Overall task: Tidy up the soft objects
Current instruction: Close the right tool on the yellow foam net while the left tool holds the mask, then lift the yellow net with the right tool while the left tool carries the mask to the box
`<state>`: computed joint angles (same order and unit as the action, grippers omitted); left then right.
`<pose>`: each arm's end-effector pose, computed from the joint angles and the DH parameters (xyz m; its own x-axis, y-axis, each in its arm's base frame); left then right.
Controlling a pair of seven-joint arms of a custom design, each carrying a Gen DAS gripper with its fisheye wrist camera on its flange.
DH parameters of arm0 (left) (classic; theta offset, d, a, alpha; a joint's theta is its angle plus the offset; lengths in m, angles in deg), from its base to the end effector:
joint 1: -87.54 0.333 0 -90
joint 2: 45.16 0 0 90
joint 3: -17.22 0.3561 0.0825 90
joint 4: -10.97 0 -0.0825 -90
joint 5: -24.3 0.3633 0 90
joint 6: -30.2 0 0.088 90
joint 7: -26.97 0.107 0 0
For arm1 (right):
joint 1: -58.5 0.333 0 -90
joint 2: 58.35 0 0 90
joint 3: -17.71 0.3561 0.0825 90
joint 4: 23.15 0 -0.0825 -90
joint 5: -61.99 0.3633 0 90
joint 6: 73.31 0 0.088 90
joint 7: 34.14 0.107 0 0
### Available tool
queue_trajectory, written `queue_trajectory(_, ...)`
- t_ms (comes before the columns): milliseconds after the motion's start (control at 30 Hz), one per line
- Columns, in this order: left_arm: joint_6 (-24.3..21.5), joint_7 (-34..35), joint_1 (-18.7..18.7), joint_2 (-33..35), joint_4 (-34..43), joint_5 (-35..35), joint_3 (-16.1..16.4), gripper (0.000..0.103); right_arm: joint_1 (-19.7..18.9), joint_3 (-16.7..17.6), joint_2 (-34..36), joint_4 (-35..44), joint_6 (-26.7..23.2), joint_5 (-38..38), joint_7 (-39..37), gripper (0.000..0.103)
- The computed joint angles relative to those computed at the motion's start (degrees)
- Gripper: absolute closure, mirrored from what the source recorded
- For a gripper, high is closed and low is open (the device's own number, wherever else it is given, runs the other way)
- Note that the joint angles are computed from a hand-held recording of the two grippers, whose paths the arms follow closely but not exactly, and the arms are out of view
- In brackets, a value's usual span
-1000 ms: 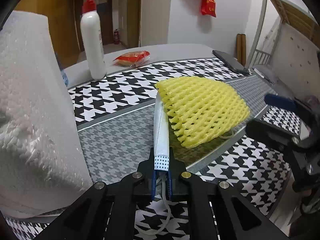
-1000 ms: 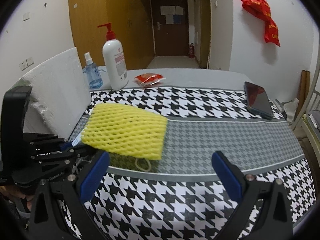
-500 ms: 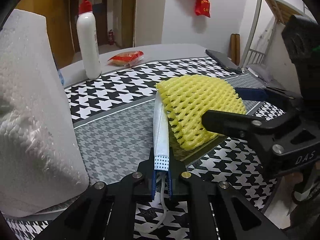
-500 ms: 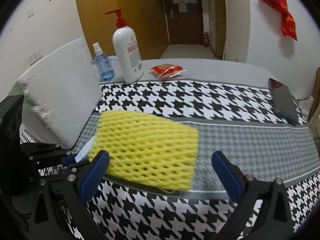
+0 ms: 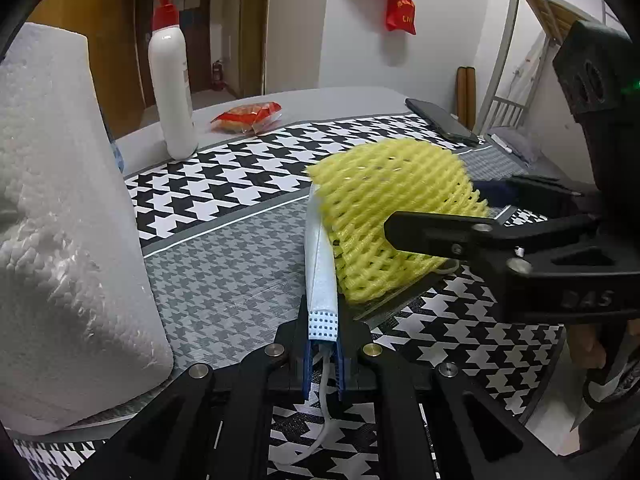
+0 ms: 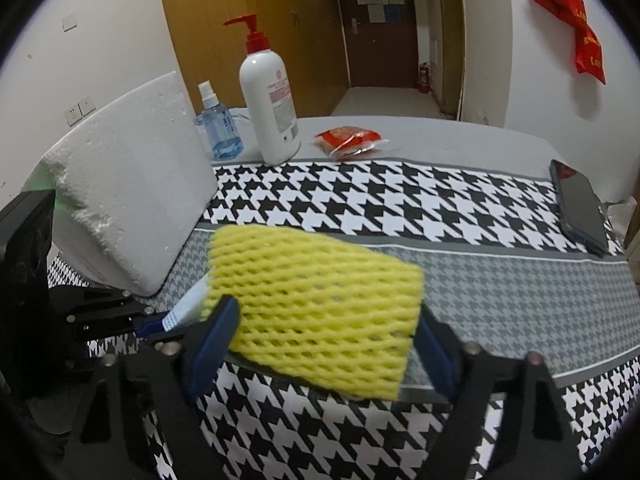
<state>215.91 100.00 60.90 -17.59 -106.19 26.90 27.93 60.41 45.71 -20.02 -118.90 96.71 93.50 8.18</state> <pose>0.6211 -0.1969 0.3426 -0.1130 -0.9901 0.0836 -0.7519 0.0303 -0.6586 0.6827 0.2629 0.3571 0.6419 -0.7494 -0.1627 -0.6100 -0.3704 -0.7005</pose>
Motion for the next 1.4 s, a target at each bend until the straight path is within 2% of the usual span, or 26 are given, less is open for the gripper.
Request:
queue_trajectory(33, 0.1, 0.0, 0.0, 0.0, 0.0, 0.0, 0.0, 0.094, 0.1, -0.2, 0.0, 0.2, -0.7, -0.2, 0.3, 0.036)
queue_trajectory(100, 0.1, 0.0, 0.2, 0.0, -0.1, -0.1, -0.2, 0.094, 0.4, -0.9, -0.1, 0.5, -2.2, -0.3, 0.8, 0.046)
queue_trajectory(233, 0.4, 0.1, -0.2, -0.1, -0.2, -0.3, 0.3, 0.094, -0.1, 0.0, -0.3, 0.1, -2.5, 1.0, -0.9, 0.060)
queue_trajectory(433, 1.9, 0.4, -1.1, -0.4, -1.0, -1.3, 1.1, 0.094, -1.2, 1.3, -1.4, -1.4, -1.9, 4.2, -3.4, 0.069)
queue_trajectory(667, 5.2, 3.5, 0.4, -1.4, -2.5, -3.7, -1.6, 0.094, -6.6, 7.0, -4.3, -5.3, 2.5, 11.6, -9.6, 0.071)
queue_trajectory(733, 5.1, 4.5, -1.8, -1.5, -2.6, -5.6, 0.4, 0.094, -8.7, 9.3, -5.1, -6.6, 3.9, 14.0, -12.0, 0.071)
queue_trajectory(800, 5.2, 5.4, -5.4, -1.6, -2.9, -7.5, 3.7, 0.094, -11.4, 12.4, -5.8, -8.0, 5.7, 17.0, -15.2, 0.071)
queue_trajectory(900, 5.3, 6.6, -7.8, -1.9, -3.3, -9.7, 5.9, 0.094, -15.6, 17.3, -6.4, -9.5, 7.9, 21.1, -19.8, 0.071)
queue_trajectory(1000, 6.1, 8.0, -10.7, -2.2, -4.1, -12.1, 8.5, 0.094, -18.1, 20.2, -6.6, -10.5, 9.7, 23.7, -22.5, 0.071)
queue_trajectory(1100, 6.6, 9.9, -14.6, -2.9, -5.0, -15.0, 11.8, 0.094, -20.3, 22.8, -6.3, -11.1, 10.8, 25.1, -24.0, 0.071)
queue_trajectory(1233, 7.5, 13.2, -19.8, -3.6, -5.9, -19.2, 16.0, 0.094, -24.5, 27.9, -5.3, -12.4, 13.0, 25.3, -25.3, 0.071)
queue_trajectory(1400, 9.6, 18.0, -26.1, -4.8, -7.4, -24.9, 21.1, 0.094, -31.2, 36.8, -2.6, -14.9, 17.5, 23.3, -26.3, 0.071)
